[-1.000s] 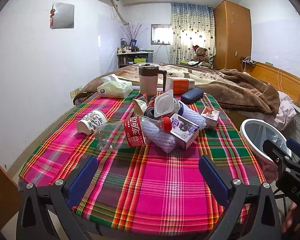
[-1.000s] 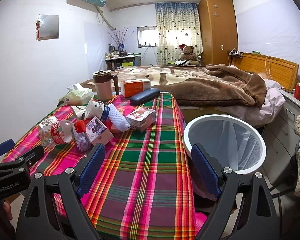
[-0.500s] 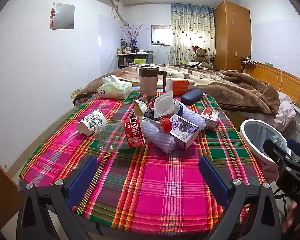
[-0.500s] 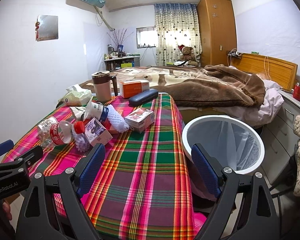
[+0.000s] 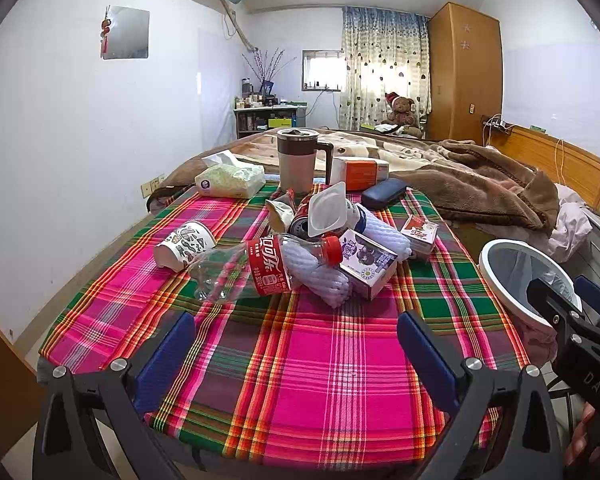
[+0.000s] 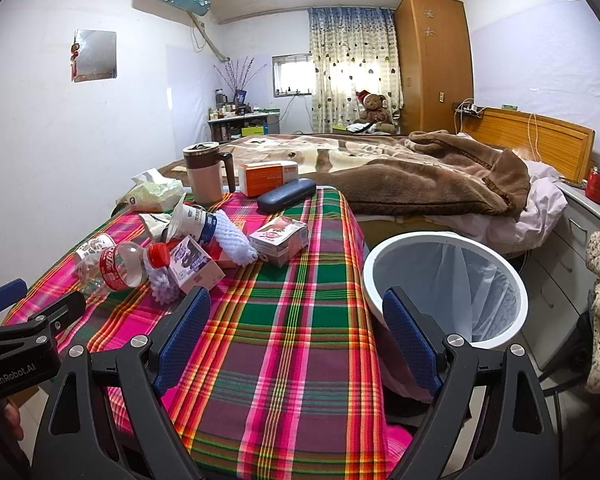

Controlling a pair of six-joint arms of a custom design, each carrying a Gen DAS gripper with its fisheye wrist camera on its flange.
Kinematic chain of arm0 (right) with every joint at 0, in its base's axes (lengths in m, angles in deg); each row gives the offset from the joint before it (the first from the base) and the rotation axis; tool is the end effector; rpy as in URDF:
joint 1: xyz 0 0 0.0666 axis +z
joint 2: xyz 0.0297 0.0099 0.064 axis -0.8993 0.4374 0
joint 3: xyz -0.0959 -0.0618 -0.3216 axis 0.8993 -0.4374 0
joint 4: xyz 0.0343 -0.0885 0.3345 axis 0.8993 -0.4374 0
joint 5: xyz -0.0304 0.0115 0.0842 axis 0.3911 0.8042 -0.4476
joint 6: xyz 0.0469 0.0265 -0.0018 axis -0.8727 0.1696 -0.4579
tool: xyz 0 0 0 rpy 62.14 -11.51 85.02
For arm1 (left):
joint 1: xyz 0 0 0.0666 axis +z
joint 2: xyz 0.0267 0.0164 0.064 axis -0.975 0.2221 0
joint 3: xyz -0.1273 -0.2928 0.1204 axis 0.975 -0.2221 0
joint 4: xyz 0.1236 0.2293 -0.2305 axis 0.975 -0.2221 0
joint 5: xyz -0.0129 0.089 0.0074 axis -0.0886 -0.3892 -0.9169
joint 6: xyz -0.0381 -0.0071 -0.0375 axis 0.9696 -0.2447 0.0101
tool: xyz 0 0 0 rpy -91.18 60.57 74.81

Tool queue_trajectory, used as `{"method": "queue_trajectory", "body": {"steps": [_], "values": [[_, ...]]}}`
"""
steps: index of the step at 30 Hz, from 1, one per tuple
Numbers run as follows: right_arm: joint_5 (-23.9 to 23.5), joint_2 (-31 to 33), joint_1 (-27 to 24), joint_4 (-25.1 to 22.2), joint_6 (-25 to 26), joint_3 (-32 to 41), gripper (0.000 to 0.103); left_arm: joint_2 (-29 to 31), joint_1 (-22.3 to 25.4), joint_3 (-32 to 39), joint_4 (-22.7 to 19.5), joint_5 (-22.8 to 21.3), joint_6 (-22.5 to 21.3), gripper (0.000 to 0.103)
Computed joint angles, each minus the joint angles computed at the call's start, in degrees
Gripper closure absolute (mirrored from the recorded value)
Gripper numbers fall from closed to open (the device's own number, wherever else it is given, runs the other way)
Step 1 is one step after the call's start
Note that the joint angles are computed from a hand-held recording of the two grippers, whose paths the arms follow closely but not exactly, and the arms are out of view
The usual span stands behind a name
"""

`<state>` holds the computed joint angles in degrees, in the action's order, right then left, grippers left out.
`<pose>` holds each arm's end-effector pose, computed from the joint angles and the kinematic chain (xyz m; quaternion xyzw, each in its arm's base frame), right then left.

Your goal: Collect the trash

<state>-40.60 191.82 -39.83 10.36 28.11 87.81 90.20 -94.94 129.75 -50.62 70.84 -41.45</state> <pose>0.5669 0.2423 0.3527 0.0120 0.8593 0.0335 0.5102 0.5482 -0.1649 0.3646 -0.0236 0.8774 0.0158 0.4789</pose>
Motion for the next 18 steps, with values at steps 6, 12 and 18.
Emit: {"method": "queue_trajectory", "body": {"steps": [6, 12, 18], "values": [[0.16, 0.03, 0.07, -0.03, -0.01, 0.03, 0.013, 0.01, -0.02, -0.03, 0.06, -0.06, -0.04, 0.000], [0.21, -0.01, 0.07, -0.04, 0.04, 0.00, 0.013, 0.00, -0.02, -0.07, 0.07, 0.00, -0.02, 0.000], [0.38, 0.05, 0.04, -0.25, 0.16, 0.25, 0.013, -0.22, 0.03, -0.15, -0.06, 0.07, 0.00, 0.000]]}}
